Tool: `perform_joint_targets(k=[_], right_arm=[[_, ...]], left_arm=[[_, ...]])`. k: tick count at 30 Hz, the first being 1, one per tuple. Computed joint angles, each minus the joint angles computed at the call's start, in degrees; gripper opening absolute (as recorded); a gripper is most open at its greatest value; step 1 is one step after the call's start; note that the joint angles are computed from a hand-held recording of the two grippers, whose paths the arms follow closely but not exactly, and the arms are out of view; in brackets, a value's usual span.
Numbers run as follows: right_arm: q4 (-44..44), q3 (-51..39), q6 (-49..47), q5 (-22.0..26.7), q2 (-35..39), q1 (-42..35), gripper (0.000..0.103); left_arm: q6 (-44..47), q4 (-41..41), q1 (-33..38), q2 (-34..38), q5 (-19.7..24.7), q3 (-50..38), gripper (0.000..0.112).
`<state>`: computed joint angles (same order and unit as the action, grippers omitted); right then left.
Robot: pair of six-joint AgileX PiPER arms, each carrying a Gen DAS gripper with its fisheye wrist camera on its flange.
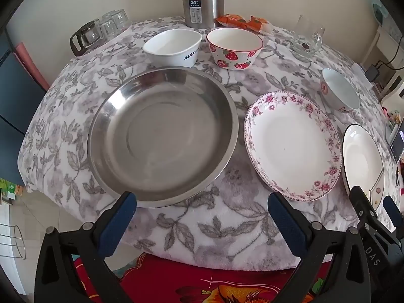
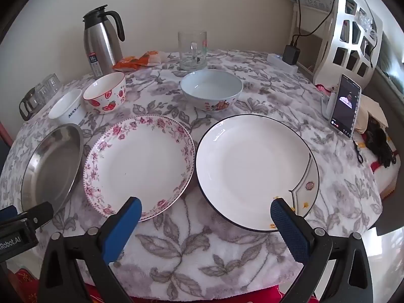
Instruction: Organize plates and bowls
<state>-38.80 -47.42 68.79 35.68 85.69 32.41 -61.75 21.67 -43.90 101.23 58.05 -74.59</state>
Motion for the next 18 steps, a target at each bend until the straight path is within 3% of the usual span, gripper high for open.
perform_joint_targets(k=[18], right_arm=[[-0.73, -0.14, 0.57, 0.69, 0.38, 0.36, 0.103]], left_arm=[[-0.13, -0.72, 0.35, 0.77, 0.89, -0.41, 0.103]])
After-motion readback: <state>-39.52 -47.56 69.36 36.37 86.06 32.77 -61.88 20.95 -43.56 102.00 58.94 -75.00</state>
